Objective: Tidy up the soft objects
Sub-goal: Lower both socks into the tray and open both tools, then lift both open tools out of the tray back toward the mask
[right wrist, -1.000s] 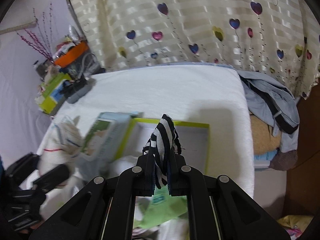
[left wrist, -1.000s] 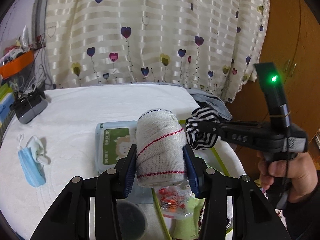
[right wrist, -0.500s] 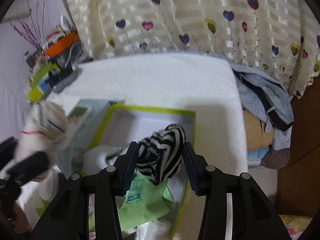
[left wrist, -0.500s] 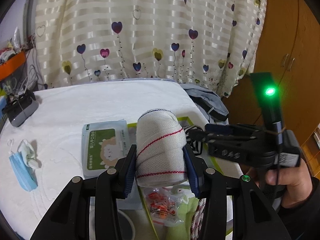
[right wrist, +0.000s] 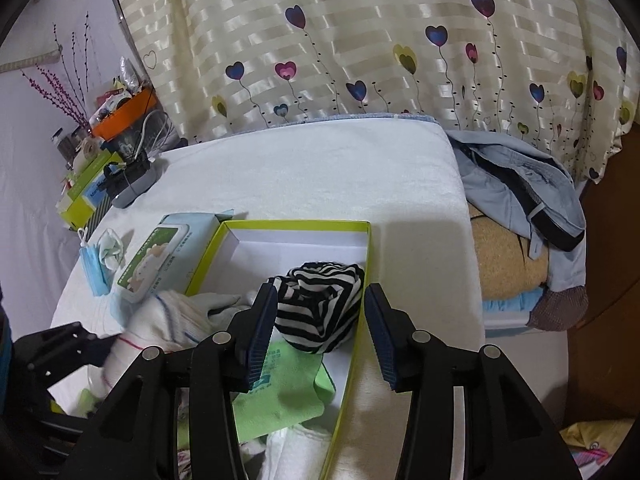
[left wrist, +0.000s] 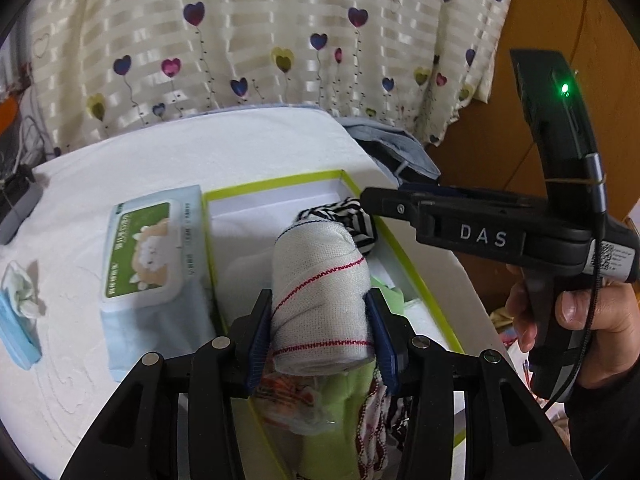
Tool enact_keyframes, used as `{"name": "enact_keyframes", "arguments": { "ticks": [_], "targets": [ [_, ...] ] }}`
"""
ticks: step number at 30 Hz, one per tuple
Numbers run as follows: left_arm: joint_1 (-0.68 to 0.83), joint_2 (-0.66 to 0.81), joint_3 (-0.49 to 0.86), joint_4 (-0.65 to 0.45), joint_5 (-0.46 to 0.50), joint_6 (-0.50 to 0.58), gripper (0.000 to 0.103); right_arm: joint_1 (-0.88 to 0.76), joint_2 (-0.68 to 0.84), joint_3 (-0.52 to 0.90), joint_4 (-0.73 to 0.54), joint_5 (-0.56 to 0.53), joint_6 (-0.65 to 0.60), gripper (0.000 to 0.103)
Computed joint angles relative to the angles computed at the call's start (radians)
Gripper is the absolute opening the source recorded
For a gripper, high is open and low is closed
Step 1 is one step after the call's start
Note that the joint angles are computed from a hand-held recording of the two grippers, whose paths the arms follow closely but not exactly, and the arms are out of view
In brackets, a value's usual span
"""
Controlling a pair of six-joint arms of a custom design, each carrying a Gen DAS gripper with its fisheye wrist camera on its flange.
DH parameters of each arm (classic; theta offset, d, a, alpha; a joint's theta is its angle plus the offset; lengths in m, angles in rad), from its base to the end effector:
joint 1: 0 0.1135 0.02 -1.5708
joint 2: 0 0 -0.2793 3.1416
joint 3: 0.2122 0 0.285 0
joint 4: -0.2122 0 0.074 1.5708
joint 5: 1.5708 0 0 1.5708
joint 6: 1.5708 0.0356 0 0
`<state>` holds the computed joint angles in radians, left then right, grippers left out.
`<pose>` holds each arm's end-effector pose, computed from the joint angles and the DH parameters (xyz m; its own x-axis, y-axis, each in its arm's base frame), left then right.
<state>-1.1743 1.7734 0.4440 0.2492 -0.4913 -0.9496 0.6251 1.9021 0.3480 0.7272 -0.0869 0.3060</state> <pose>0.1123 -0.2248 0.0379 -0.7898 0.0299 -0.6126 0.1464 0.9791 -0.1409 0.2006 0.1486 0.0195 -0.7589 -0.1776 -0.6265 -0.4216 0.8672 0.2649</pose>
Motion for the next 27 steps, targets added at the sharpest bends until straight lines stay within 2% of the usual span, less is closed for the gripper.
{"name": "enact_keyframes", "arguments": {
  "ticks": [7,12,15,20,24,27],
  "targets": [
    [-0.021,-0.036,-0.032,0.036,-0.005,-0.005,0.048,-0.005,-0.073,-0.065,0.034,0.002,0.019,0.046],
    [-0.091,-0.127,-0.07,-0.016,-0.091,-0.064,0.048,0.044,-0.178,-0.152,0.059,0.046,0.07,0.046],
    [-0.146,-0.183,-0.096,-0.061,-0.147,-0.122,0.048,0.131,-0.257,-0.209,0.061,0.12,0.113,0.047],
    [-0.253,-0.275,-0.12,-0.212,-0.255,-0.269,0.048,0.31,-0.359,-0.24,-0.003,0.266,0.187,0.046],
    [-0.393,-0.339,-0.128,-0.393,-0.354,-0.473,0.048,0.481,-0.422,-0.254,-0.056,0.416,0.275,0.046],
    [-0.511,-0.325,-0.108,-0.534,-0.401,-0.655,0.048,0.631,-0.428,-0.255,-0.098,0.54,0.36,0.046]
  ]
}}
